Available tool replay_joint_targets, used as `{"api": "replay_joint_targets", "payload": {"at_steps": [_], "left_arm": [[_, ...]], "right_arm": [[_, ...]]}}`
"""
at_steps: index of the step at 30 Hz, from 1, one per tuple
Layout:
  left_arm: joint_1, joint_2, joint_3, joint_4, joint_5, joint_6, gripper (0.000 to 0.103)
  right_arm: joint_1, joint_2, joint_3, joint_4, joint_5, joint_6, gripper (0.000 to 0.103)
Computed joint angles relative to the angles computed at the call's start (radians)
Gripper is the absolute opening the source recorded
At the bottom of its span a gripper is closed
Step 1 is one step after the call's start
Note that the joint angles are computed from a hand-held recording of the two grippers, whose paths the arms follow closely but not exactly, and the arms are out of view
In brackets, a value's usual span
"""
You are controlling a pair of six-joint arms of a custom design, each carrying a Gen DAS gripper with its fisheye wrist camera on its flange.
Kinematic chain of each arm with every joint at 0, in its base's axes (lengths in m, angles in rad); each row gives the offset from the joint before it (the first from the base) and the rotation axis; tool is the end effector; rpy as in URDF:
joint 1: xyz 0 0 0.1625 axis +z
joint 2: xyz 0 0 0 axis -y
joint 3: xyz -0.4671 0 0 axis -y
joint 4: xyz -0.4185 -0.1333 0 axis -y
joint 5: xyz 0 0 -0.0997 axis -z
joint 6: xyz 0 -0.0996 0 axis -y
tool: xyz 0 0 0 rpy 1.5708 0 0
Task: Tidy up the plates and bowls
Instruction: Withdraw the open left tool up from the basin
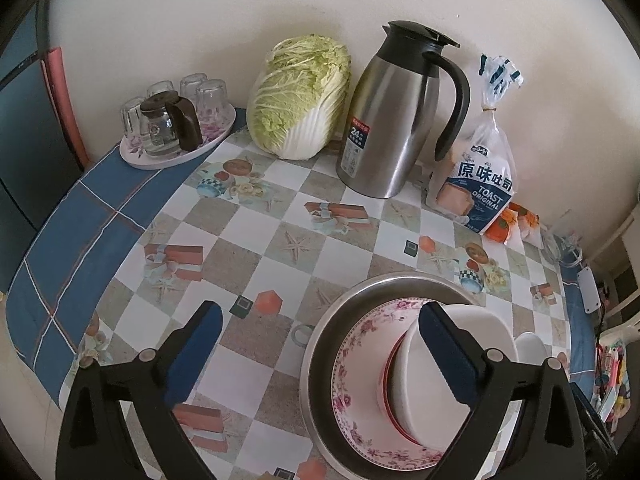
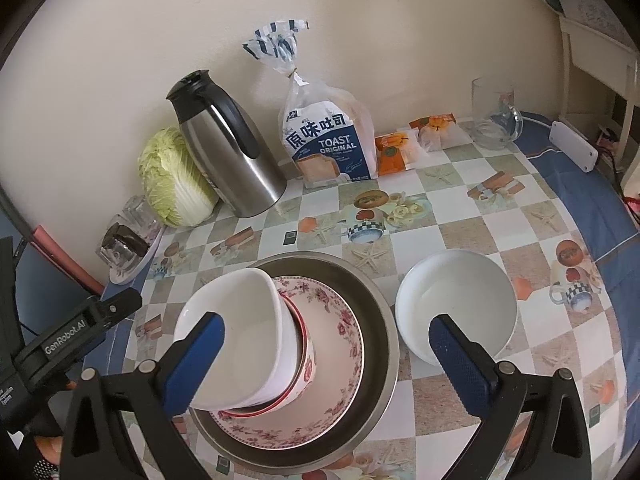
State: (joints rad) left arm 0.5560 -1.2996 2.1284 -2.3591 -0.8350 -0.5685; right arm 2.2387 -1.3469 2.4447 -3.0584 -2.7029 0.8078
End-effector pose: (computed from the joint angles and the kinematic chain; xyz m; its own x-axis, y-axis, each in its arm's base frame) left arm -0.3229 -0.4363 0.2262 -0.7672 0.2588 -0.5869 0.5170 0.7911 -0.3269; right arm 0.2832 -0.2894 0.2441 -0.7918 0.5298 0.3041 -0.0009 0.4968 -0.8679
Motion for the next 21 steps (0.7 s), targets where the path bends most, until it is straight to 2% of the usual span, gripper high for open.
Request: {"api": "replay_joint_targets", "payload": {"at_steps": [5,12,21], "left_arm": [[-0.002,-0.001,0.000,-0.004,-0.005,0.004,0.099],[-0.015,-0.004,0.002,-0.006,-0.021,0.003,0.099],[-0.052,0.004,0.009,-0.012,-0.042,0.001,0.099]], "right_arm": [[0.001,-0.002,0.001,0.014,-0.009,0.000,0.103],[0.007,-0.036,0.008,0.099,-0.025,0.052,0.103],[0.018,-0.110,0.025,0.260,-0.049,0.137,0.103]]}}
